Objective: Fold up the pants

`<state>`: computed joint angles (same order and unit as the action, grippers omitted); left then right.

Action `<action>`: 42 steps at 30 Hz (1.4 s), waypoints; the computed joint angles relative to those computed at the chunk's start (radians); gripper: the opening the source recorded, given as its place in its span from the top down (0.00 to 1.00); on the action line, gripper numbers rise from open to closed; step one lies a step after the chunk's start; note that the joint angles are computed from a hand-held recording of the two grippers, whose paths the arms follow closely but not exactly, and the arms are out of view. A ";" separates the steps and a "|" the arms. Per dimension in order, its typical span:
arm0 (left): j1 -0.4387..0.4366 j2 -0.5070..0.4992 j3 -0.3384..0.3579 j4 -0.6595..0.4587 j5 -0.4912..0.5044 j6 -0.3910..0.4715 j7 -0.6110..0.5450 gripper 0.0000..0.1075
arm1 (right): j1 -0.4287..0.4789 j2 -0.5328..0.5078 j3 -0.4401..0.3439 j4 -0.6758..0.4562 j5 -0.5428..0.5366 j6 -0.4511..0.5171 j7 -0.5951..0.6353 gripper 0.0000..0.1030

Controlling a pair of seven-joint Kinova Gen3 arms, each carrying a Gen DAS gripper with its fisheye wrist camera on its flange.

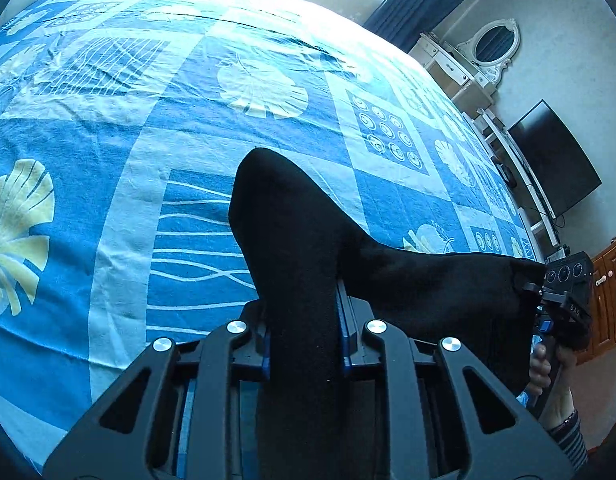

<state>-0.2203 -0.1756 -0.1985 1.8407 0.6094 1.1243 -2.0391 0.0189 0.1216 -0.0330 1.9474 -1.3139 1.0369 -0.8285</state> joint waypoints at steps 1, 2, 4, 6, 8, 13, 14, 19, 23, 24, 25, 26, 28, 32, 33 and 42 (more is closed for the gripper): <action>0.002 0.008 0.011 0.002 -0.016 -0.015 0.007 0.79 | -0.003 0.012 -0.001 -0.003 0.001 -0.009 -0.006 0.68; 0.003 0.015 0.017 0.006 -0.028 -0.028 0.009 0.79 | -0.004 0.025 -0.002 -0.003 -0.001 -0.015 -0.008 0.68; 0.004 0.018 0.015 0.027 -0.026 -0.051 -0.008 0.78 | -0.001 0.052 -0.006 0.004 -0.007 -0.025 -0.008 0.68; 0.000 0.015 -0.002 0.051 0.002 -0.062 -0.048 0.77 | 0.011 0.076 -0.010 0.024 -0.027 -0.027 0.009 0.68; -0.004 0.009 -0.017 0.078 0.035 -0.076 -0.093 0.77 | 0.032 0.101 -0.015 0.054 -0.079 -0.009 0.053 0.68; -0.019 0.012 -0.034 0.103 0.088 -0.072 -0.153 0.74 | 0.054 0.129 -0.017 0.081 -0.138 0.026 0.143 0.69; -0.023 0.013 -0.036 0.109 0.097 -0.075 -0.166 0.74 | 0.056 0.130 -0.017 0.083 -0.141 0.031 0.150 0.69; -0.040 0.016 -0.044 0.129 0.134 -0.072 -0.207 0.71 | 0.054 0.128 -0.014 0.080 -0.138 0.031 0.145 0.69; -0.057 0.026 -0.040 0.121 0.138 -0.049 -0.204 0.66 | 0.058 0.124 -0.010 0.083 -0.134 0.034 0.139 0.67; -0.060 0.024 -0.034 0.117 0.128 -0.050 -0.197 0.60 | 0.059 0.120 -0.009 0.086 -0.134 0.035 0.137 0.66; -0.062 0.018 -0.028 0.115 0.117 -0.055 -0.188 0.52 | 0.054 0.114 -0.012 0.085 -0.138 0.031 0.130 0.62; -0.063 0.010 -0.025 0.115 0.108 -0.060 -0.179 0.49 | 0.054 0.107 -0.010 0.087 -0.136 0.033 0.127 0.57; -0.065 -0.009 -0.041 0.118 0.109 -0.042 -0.188 0.42 | 0.057 0.086 -0.005 0.093 -0.126 0.042 0.121 0.47; -0.077 -0.103 -0.048 0.153 0.046 -0.059 -0.114 0.19 | 0.058 0.006 0.015 0.122 -0.078 0.037 0.099 0.35; -0.076 -0.135 -0.054 0.169 0.025 -0.065 -0.094 0.17 | 0.059 -0.015 0.022 0.135 -0.071 0.040 0.097 0.35; -0.003 -0.316 -0.249 0.259 -0.072 0.136 -0.073 0.16 | 0.126 -0.158 0.129 0.306 -0.026 0.155 0.113 0.31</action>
